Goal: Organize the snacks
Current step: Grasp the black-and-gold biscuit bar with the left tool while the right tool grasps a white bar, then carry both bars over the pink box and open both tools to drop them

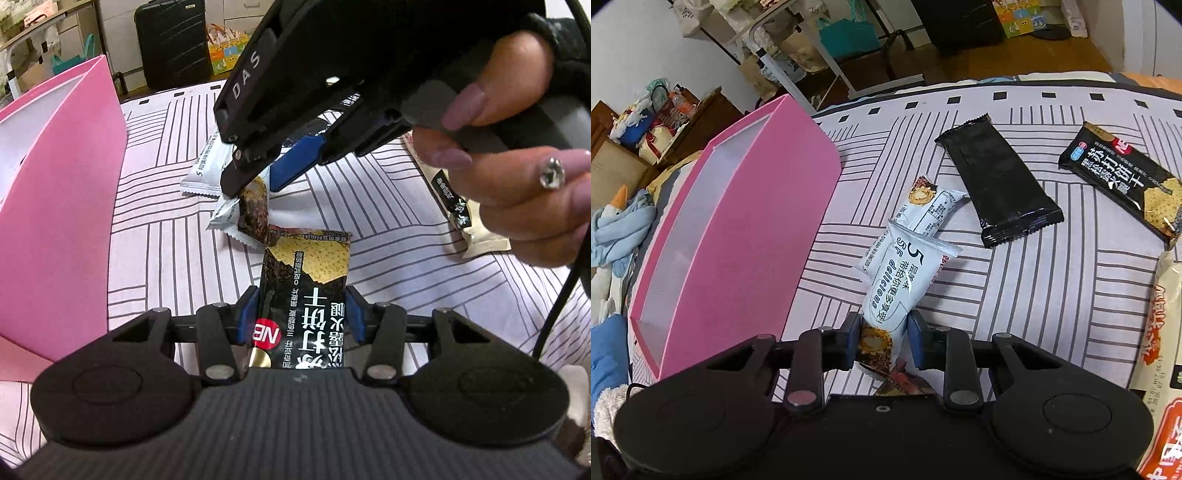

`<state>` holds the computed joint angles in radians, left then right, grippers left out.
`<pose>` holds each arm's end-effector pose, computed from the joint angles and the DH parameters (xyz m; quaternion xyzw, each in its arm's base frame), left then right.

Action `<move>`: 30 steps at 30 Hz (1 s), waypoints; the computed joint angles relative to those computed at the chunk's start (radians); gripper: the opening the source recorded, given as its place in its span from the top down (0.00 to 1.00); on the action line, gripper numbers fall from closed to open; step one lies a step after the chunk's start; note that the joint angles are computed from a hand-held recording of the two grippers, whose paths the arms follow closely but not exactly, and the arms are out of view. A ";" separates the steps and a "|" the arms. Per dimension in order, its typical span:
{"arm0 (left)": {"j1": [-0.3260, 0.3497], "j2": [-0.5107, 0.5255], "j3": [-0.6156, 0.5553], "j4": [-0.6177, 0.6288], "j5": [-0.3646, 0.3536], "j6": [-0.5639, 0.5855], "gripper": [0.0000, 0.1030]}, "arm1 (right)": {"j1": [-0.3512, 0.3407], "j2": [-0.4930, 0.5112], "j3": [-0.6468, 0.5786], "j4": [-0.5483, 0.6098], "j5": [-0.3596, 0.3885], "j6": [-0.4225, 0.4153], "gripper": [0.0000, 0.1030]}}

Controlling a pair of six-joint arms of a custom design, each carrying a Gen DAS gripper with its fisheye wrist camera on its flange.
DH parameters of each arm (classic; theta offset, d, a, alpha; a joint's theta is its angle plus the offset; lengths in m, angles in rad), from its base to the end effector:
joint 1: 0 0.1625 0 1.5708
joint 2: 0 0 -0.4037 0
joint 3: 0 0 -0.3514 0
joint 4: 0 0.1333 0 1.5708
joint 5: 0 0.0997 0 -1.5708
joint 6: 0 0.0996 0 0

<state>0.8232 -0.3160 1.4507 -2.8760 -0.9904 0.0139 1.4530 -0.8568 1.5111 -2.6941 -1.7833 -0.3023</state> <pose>-0.3004 -0.6004 -0.0957 0.3322 0.8954 -0.1784 0.2369 0.0321 -0.6846 0.2120 0.0646 -0.9653 0.2045 0.1491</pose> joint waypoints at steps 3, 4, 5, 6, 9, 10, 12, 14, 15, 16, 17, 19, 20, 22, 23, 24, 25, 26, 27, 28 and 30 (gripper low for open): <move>0.004 -0.009 -0.003 0.030 -0.017 -0.015 0.54 | 0.002 -0.017 0.016 -0.009 0.001 0.003 0.69; 0.006 -0.013 -0.003 0.040 -0.023 -0.023 0.54 | 0.002 -0.027 0.025 -0.013 0.005 -0.005 0.70; 0.008 -0.017 -0.004 0.051 -0.028 -0.031 0.54 | 0.004 -0.037 0.037 -0.027 0.001 -0.014 0.70; 0.008 -0.019 -0.005 0.059 -0.028 -0.037 0.54 | 0.006 -0.047 0.046 -0.036 -0.004 -0.019 0.70; 0.009 -0.025 -0.001 0.068 -0.020 -0.045 0.54 | 0.008 -0.072 0.062 -0.032 -0.017 -0.032 0.70; 0.010 -0.027 0.000 0.071 -0.020 -0.050 0.54 | 0.009 -0.077 0.066 -0.033 -0.025 -0.036 0.70; 0.013 -0.034 0.001 0.081 -0.021 -0.063 0.54 | 0.012 -0.087 0.079 -0.046 -0.043 -0.045 0.70; 0.010 -0.042 0.012 0.071 -0.019 -0.064 0.54 | 0.018 -0.093 0.088 -0.047 -0.072 -0.051 0.70; 0.006 -0.046 0.020 0.067 -0.010 -0.064 0.54 | 0.022 -0.097 0.094 -0.048 -0.086 -0.054 0.70; 0.003 -0.050 0.024 0.071 0.001 -0.066 0.54 | 0.026 -0.102 0.100 -0.044 -0.100 -0.055 0.70; -0.001 -0.055 0.028 0.080 0.012 -0.070 0.54 | 0.029 -0.109 0.110 -0.041 -0.108 -0.050 0.70; -0.002 -0.072 0.027 0.136 0.008 -0.102 0.54 | 0.034 -0.125 0.134 -0.031 -0.119 -0.052 0.73; 0.000 -0.086 0.030 0.162 -0.009 -0.120 0.54 | 0.039 -0.131 0.147 -0.039 -0.129 -0.057 0.73; 0.000 -0.107 0.042 0.181 -0.027 -0.137 0.54 | 0.043 -0.148 0.180 -0.056 -0.133 -0.070 0.76; -0.004 -0.119 0.050 0.190 -0.025 -0.142 0.54 | 0.043 -0.157 0.193 -0.056 -0.126 -0.073 0.79; -0.009 -0.130 0.066 0.182 -0.020 -0.139 0.54 | 0.043 -0.162 0.200 -0.049 -0.125 -0.073 0.87; -0.012 -0.140 0.082 0.171 -0.018 -0.136 0.54 | 0.045 -0.163 0.204 -0.046 -0.129 -0.076 0.88; -0.014 -0.151 0.095 0.174 -0.015 -0.141 0.54 | 0.047 -0.160 0.207 -0.050 -0.139 -0.084 0.88; -0.015 -0.157 0.103 0.180 -0.015 -0.148 0.54 | 0.052 -0.155 0.211 -0.063 -0.157 -0.099 0.87; -0.014 -0.164 0.113 0.177 -0.019 -0.153 0.54 | 0.057 -0.150 0.212 -0.068 -0.177 -0.113 0.84; -0.009 -0.170 0.125 0.170 -0.021 -0.159 0.54 | 0.060 -0.151 0.217 -0.058 -0.202 -0.133 0.82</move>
<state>0.8139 -0.4858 1.5762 -2.7058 -1.0113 -0.1447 1.5134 -1.0076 1.7278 -2.7518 -1.9857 -0.4356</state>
